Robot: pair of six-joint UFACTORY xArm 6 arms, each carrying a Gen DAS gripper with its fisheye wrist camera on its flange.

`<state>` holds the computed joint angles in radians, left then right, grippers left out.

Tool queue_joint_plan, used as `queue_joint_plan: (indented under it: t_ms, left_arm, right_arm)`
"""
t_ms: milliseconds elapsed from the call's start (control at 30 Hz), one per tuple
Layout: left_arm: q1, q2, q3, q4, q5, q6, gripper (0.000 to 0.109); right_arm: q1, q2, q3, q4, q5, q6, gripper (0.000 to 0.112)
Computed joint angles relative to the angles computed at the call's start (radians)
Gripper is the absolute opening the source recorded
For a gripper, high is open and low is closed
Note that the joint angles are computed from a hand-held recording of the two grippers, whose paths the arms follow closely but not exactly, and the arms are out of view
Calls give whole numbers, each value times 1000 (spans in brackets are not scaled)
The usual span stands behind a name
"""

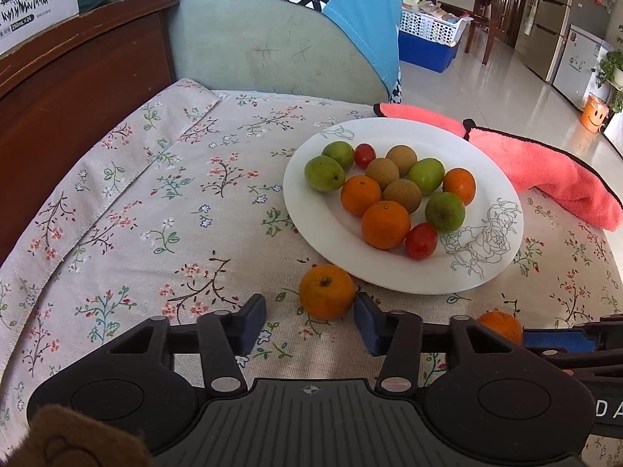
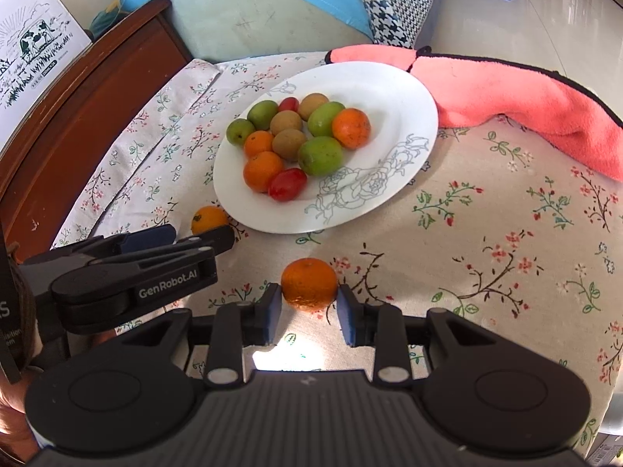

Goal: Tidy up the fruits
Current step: 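Grasp a mandarin with right tool while left tool grasps the other mandarin, then lift and carry both mandarins over the white plate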

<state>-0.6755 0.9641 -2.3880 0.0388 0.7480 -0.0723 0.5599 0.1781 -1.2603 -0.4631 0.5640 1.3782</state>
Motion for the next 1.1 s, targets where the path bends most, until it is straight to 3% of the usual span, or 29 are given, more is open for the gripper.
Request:
queue_joint_plan:
  t_ms: [67,567,867,1100]
  left_arm:
    - [-2,-14,28,13,-25,-2,27]
    - [-12,-194,249,21,-126,10,27]
    - [-36,-222,254,10,-190,39,27]
    - [-46,-164,128,6,-166,48,27]
  right_arm:
    - [1,1,-2,1,2,-1,31]
    - [-8,-48,23,-79,-32,67,31]
    - [-33,-105,41,-170,-60,128,31]
    - [-64,-142,55,-231,-70,149,31]
